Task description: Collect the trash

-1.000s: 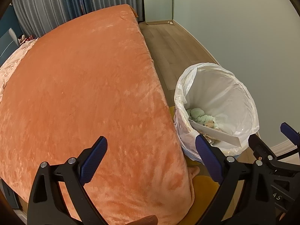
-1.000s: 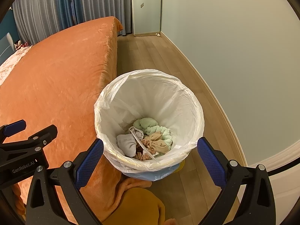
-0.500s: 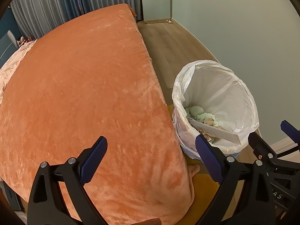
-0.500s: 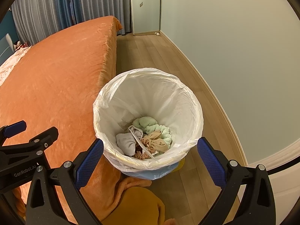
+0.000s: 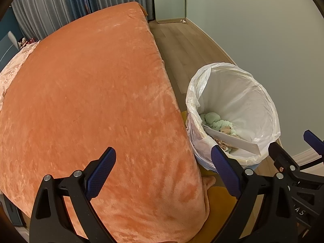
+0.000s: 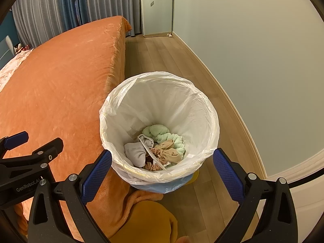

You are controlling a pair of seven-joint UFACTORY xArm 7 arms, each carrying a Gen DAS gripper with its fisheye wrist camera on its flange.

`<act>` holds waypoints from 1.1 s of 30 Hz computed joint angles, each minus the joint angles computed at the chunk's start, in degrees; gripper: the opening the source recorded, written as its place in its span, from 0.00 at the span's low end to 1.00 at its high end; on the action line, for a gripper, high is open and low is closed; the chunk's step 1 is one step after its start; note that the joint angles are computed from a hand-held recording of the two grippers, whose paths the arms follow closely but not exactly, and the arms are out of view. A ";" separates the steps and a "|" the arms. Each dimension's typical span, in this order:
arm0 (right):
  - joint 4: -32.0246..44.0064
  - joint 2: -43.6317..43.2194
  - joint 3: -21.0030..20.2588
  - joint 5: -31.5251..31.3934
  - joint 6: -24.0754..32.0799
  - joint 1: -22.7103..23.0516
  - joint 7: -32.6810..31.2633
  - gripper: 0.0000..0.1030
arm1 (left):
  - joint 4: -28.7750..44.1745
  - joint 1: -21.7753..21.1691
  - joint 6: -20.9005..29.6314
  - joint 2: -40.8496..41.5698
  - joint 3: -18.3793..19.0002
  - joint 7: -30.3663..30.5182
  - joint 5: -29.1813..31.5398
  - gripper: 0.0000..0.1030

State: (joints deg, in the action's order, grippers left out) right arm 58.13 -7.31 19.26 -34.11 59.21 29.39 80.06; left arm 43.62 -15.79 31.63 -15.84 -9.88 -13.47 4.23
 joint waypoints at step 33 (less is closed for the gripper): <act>-0.63 -0.91 0.33 0.59 1.06 -0.19 0.12 0.93 | -0.63 -0.41 0.04 -0.94 0.05 0.13 -0.93 0.88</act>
State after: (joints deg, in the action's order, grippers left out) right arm 57.50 -8.22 19.59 -33.52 60.27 29.20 80.19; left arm 43.00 -16.20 31.67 -16.78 -9.83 -13.34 3.30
